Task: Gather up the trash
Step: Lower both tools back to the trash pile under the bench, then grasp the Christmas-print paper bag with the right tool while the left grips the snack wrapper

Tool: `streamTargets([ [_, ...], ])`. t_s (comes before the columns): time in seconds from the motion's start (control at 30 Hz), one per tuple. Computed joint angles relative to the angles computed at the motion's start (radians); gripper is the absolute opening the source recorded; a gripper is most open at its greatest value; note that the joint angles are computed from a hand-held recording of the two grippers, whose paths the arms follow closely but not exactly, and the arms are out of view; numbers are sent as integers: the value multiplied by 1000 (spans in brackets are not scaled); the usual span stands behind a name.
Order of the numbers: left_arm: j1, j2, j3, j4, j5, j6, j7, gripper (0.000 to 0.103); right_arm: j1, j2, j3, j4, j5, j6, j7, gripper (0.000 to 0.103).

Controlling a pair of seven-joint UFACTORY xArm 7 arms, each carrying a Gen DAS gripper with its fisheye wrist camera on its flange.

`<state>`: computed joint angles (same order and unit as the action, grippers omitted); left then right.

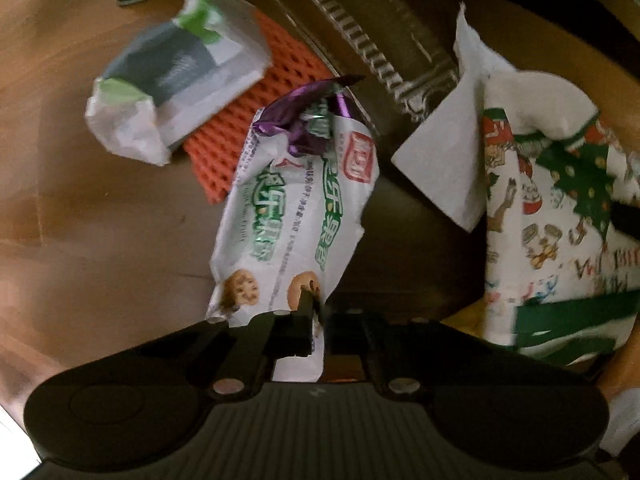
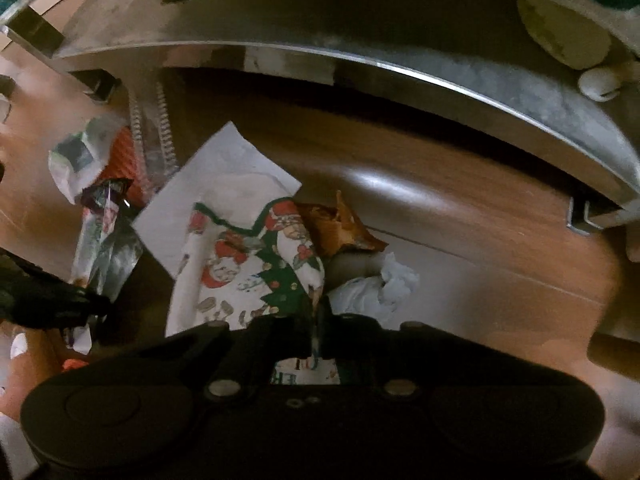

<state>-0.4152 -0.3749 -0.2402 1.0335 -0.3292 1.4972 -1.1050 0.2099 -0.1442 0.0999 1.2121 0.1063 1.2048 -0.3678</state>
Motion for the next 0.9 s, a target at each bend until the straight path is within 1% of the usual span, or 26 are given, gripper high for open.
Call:
streamTargets([
  [0.13,11,-8,-2,70,17,45,-53,3,2,-38,3,21,12,35,43,2],
  [0.23,19,-20,-5,122,34,81,-85,1,1,-85,-3,31,8,63,39,1],
  [0.3,22,-16,-12,183,56,123,-95,1,1,-96,4,58,0,85,64,1],
  [0.43,27,13,-33,320,105,202,-127,1,-8,-128,-6,128,-3,143,88,1],
  [0.47,27,9,-38,337,114,217,-139,1,-11,-133,-8,147,-1,156,93,1],
  [0.53,33,-3,-38,357,118,216,-155,1,-18,-146,-18,191,14,192,108,1],
  [0.63,42,-43,-31,316,117,169,-154,1,-32,-157,-41,244,52,233,123,1],
  [0.77,48,-34,-38,312,122,163,-158,2,-46,-169,-58,257,80,253,120,1],
  [0.87,51,-33,-36,299,134,157,-149,5,-52,-149,-56,259,85,254,124,1],
  [0.9,50,-35,-33,286,138,150,-133,10,-53,-145,-53,256,89,255,132,1],
])
